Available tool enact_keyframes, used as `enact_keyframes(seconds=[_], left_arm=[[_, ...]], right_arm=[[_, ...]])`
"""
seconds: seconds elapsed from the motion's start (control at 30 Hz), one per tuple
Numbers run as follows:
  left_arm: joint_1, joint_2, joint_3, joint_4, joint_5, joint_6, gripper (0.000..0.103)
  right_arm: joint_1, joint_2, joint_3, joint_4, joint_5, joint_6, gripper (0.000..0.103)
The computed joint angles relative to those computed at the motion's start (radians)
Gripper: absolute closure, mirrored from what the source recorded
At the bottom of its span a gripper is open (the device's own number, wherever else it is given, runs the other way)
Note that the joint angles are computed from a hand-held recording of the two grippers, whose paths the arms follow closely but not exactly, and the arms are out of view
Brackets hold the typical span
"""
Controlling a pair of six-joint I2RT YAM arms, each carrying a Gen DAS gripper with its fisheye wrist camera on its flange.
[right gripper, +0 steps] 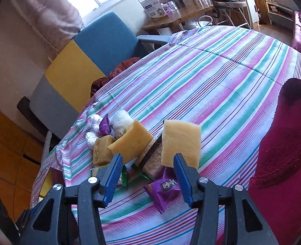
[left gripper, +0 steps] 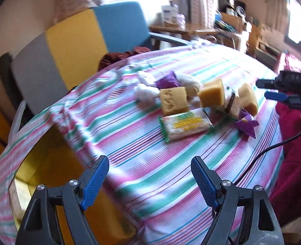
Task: Organize objects
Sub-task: 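Grasp the WEIDAN cracker packet with the left gripper while the right gripper grasps a yellow sponge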
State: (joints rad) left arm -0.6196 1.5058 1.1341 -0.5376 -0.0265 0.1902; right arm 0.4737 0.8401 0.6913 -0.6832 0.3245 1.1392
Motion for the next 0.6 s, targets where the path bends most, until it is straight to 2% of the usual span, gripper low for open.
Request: enact_keyframes(seconds=[0.33,0.6], left_arm=[[-0.074,0.326,0.27,-0.059,-0.002,0.133,0.009],[-0.091,0.512,0.445,-0.099,0.001,0.242,0.005]], right_arm=[[-0.053,-0.031,-0.045,0.057,-0.078,-0.01,0.048],[-0.093,-0.049,-0.071,0.092,-0.135,-0.012,0.047]])
